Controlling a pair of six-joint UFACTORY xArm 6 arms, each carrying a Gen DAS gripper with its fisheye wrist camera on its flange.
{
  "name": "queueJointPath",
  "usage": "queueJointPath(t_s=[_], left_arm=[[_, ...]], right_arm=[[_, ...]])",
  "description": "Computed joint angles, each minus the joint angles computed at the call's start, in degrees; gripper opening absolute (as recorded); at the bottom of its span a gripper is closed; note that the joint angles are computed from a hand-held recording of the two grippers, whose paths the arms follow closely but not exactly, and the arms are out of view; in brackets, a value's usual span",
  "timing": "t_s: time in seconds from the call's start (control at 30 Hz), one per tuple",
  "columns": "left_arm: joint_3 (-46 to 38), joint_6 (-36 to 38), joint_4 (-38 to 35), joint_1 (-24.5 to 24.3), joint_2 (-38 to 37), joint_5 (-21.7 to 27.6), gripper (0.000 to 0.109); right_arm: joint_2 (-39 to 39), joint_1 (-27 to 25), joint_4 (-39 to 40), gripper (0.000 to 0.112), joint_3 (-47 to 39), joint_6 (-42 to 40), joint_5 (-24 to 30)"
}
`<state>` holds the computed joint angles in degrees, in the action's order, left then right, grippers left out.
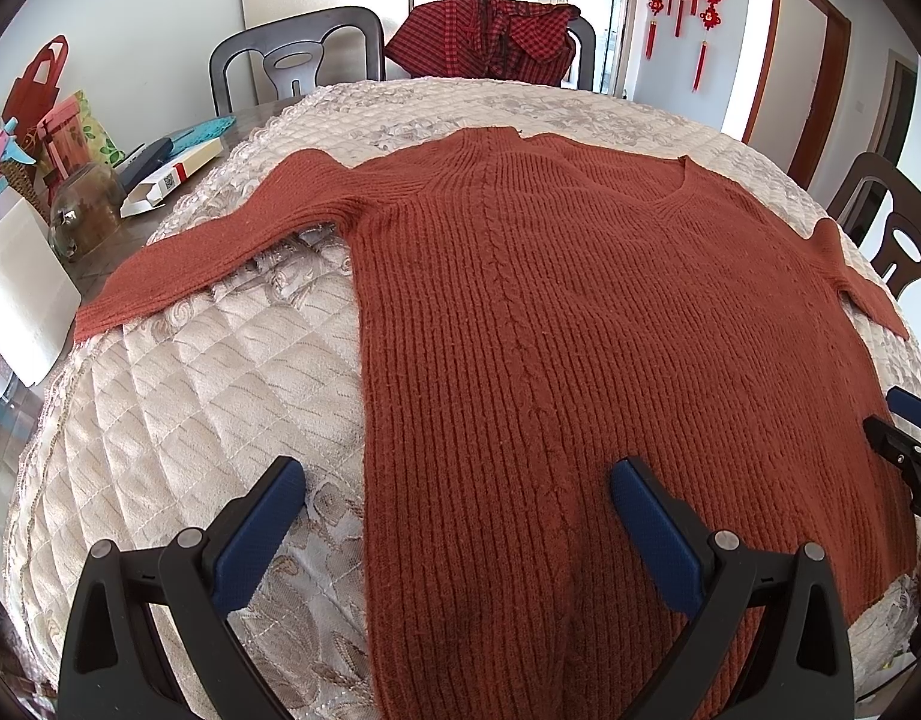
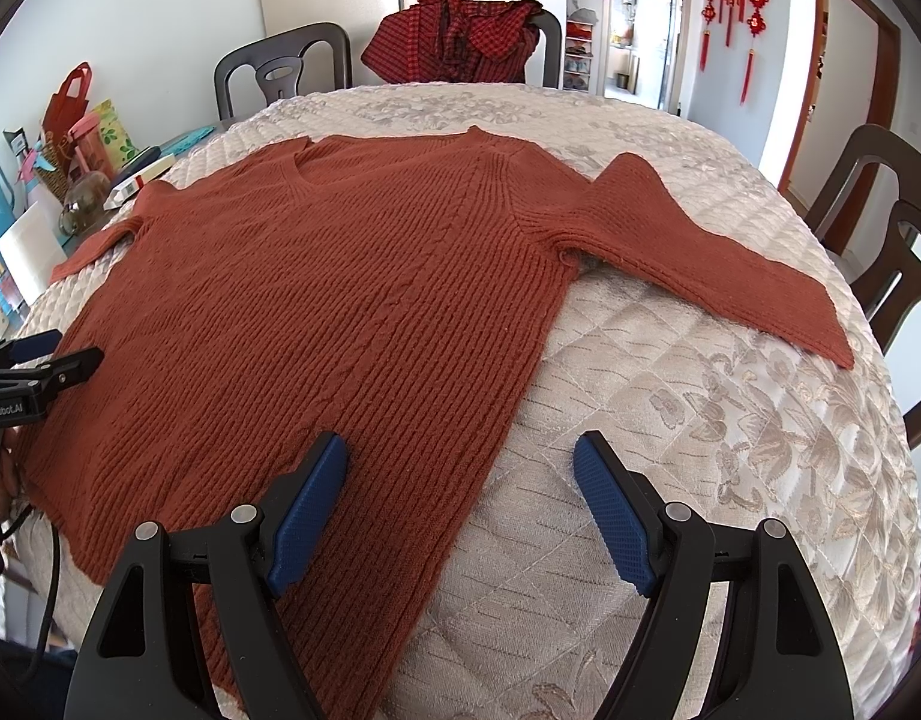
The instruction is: Fold small clothes
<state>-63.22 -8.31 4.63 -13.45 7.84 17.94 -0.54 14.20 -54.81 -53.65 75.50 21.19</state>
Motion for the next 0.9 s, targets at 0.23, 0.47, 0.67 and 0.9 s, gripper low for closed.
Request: queueJointPath(t_s=[0.23,0.47,0.67,0.9], left_arm=[[-0.04,0.10,-0.14,0.00,0.00,0.11,0.103],[-0.38,0.31,-0.47,0.04,0.13,0.65,0.103],[-0.55,0.43,-0.64,0.07,0.25,0.81,0.103],[-0.70,0.97,-1.27,0.11,0.40,1.05,0.103]], right_arm=[[-0.15,0.22,2.13,0.078,-0.07,-1.91,0.55],[-0.35,0.09,7.52,0.078,0.02,-7.07,0.40],[-0.37,-0.05,9.37,0.078,-0.03,-9.68,0.26],[-0.44,0.00,9.53,0.078,0.10,-9.69,0.28]])
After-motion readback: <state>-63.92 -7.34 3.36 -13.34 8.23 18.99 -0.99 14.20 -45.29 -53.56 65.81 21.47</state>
